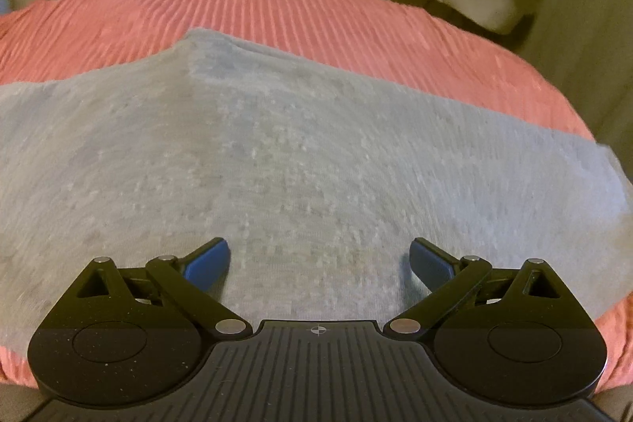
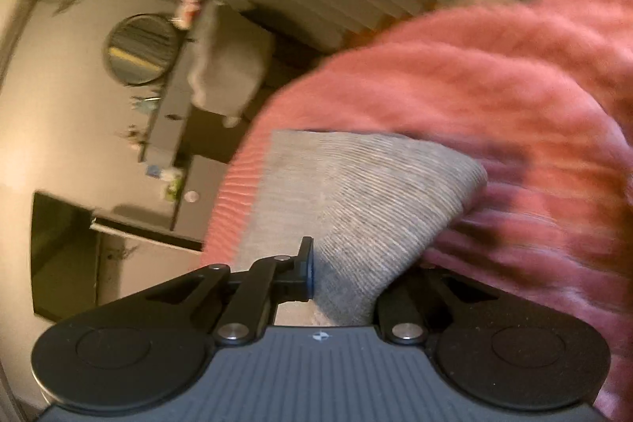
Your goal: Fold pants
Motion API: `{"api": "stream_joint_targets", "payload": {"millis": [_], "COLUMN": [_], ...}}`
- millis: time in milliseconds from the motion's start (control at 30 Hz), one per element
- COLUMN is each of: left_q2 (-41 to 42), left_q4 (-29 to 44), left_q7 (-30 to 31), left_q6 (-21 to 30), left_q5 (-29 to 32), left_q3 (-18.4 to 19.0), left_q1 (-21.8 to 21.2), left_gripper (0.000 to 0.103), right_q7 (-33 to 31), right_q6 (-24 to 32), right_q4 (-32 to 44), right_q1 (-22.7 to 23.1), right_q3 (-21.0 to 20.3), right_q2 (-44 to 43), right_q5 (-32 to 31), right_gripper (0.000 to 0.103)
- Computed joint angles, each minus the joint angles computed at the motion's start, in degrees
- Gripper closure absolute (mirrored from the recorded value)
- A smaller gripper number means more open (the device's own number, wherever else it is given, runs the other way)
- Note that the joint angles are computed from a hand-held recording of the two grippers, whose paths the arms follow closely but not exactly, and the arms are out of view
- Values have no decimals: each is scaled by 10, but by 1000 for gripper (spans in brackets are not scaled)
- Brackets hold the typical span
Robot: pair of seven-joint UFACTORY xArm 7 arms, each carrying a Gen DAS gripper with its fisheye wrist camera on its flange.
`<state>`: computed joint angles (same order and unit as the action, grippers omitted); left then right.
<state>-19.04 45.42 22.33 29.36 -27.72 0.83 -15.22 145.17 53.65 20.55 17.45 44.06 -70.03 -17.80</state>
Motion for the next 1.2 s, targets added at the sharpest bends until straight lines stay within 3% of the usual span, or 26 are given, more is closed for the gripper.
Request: {"api": "stream_joint_targets", "payload": {"millis": [100,300,400,467,567,600,700,767,867,900,967,1067,1133,1200], "left_q2": [-3,-37,-59,-76,-95,-99,-109,-112,-115,-115,-110,-95,-97,-102], "left_q4": [2,-6,-14,-20,-23,-23,-28,-31,-35,-37,-38,-26,-25,-25], "left_q7": [-14,-16,-17,-20,-29,-34,-47,-45,-44,-40,-32,-19,18,62], "left_q6": [6,-6,-13,-19,-17,-17,-24,-21,-4,0,8,31,37,46], "left_q5": [3,-2,17,27,34,39,51,52,55,53,46,30,-8,-50], "left_q3": [1,11,12,17,34,38,47,59,69,72,75,78,94,110], "left_q1": [8,12,18,23,32,38,55,58,64,62,57,47,24,3], "left_gripper": [2,2,2,2,2,2,2,2,2,2,2,2,2,2], "right_q7": [-79,-181,-290,-323,-423,-451,-488,-502,-548,-561,-592,-583,-590,-559], "right_q6": [42,103,121,145,155,145,125,129,154,182,195,130,83,-4], "right_q4": [45,156,262,352,504,549,643,685,747,758,775,734,711,652], "right_q1": [-2,-54,-100,-80,-83,-94,-38,-49,0,35,41,-9,-34,-94], "right_q3": [-40,-45,-36,-36,21,60,101,172,187,169,172,180,189,209], "right_q2": [63,145,234,339,513,573,752,872,1019,1027,1030,983,963,908], "right_q5": [7,-29,-88,-189,-339,-390,-518,-560,-547,-577,-568,-529,-501,-468], "right_gripper": [95,95,95,95,95,95,94,90,83,80,78,76,60,50]}}
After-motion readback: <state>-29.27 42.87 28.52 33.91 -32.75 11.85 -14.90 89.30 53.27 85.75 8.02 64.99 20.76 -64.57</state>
